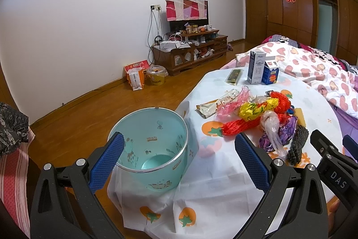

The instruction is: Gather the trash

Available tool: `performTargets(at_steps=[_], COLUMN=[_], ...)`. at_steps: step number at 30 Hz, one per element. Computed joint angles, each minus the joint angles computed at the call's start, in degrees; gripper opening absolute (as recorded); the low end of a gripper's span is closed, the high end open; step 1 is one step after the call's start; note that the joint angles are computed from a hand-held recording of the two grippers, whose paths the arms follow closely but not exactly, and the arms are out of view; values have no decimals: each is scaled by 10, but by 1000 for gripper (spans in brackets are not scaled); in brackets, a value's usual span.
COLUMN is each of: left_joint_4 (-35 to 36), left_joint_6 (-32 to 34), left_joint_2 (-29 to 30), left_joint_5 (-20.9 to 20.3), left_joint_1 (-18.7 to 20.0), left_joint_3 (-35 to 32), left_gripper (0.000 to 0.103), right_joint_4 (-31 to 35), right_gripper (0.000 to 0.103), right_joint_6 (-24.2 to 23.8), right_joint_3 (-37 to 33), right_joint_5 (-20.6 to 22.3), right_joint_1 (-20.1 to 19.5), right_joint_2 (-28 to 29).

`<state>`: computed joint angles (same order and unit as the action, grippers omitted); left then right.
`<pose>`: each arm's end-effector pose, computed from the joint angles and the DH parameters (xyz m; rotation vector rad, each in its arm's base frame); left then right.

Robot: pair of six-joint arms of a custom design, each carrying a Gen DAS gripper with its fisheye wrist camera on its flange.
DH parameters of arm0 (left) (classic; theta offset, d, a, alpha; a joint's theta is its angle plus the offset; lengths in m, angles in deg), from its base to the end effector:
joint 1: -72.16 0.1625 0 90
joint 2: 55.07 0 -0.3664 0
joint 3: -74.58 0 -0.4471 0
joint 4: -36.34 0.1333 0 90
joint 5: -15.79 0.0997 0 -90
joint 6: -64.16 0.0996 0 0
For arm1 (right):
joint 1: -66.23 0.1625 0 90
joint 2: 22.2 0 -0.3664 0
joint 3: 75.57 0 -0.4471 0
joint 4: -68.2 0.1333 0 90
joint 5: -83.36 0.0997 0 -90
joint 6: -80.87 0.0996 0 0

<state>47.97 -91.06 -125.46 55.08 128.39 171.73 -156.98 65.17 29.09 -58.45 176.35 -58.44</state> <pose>-0.1084 -0.5407 0.1890 0.6083 2.0708 -1.0922 0.2429 -0.5030 0.0307 0.0059 -2.0473 1.3203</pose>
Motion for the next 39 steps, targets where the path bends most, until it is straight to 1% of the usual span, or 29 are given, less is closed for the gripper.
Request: performTargets(at_steps=[6, 11, 14, 17, 20, 21, 22, 23, 25, 28, 30, 34, 36, 37, 38, 39], left_joint_4=[-1, -8, -13, -13, -14, -9, 5, 20, 44, 72, 81, 69, 70, 70, 72, 74], left_joint_6=[0, 4, 6, 9, 8, 5, -4, -13, -28, -52, -58, -45, -43, -41, -39, -37], left_joint_2=[0, 5, 6, 8, 26, 36, 50, 69, 91, 121, 137, 151, 158, 162, 167, 172], left_joint_5=[0, -1, 0, 16, 22, 23, 22, 27, 39, 53, 61, 67, 70, 70, 69, 69], left_joint_1=[0, 3, 6, 13, 24, 28, 34, 41, 52, 64, 70, 72, 71, 70, 69, 69], left_joint_3=[0, 1, 4, 5, -3, -12, -22, -40, -57, -82, -96, -107, -115, -120, -126, -133], left_gripper=[97, 97, 97, 97, 97, 97, 97, 97, 97, 97, 97, 97, 97, 97, 97, 97], right_joint_4=[-2, -7, -8, -10, -11, -11, -5, 8, 30, 73, 90, 138, 178, 201, 223, 237], right_gripper=[98, 98, 98, 98, 97, 91, 81, 78, 74, 68, 68, 68, 68, 64, 60, 51], right_joint_6=[0, 3, 10, 15, 22, 24, 29, 39, 60, 93, 101, 106, 116, 125, 132, 137], right_joint_3=[0, -2, 8, 19, 36, 43, 48, 54, 70, 82, 84, 67, 52, 45, 42, 40], right_joint_5=[-1, -4, -6, -12, -18, -19, -17, -14, 0, 35, 61, 112, 138, 151, 174, 189], right_joint_1=[0, -7, -19, -35, -56, -65, -74, -82, -102, -125, -136, -146, -152, -155, -161, -165], right_joint_2=[0, -1, -15, -25, -39, -44, -49, -56, -72, -92, -99, -96, -93, -91, -93, -94])
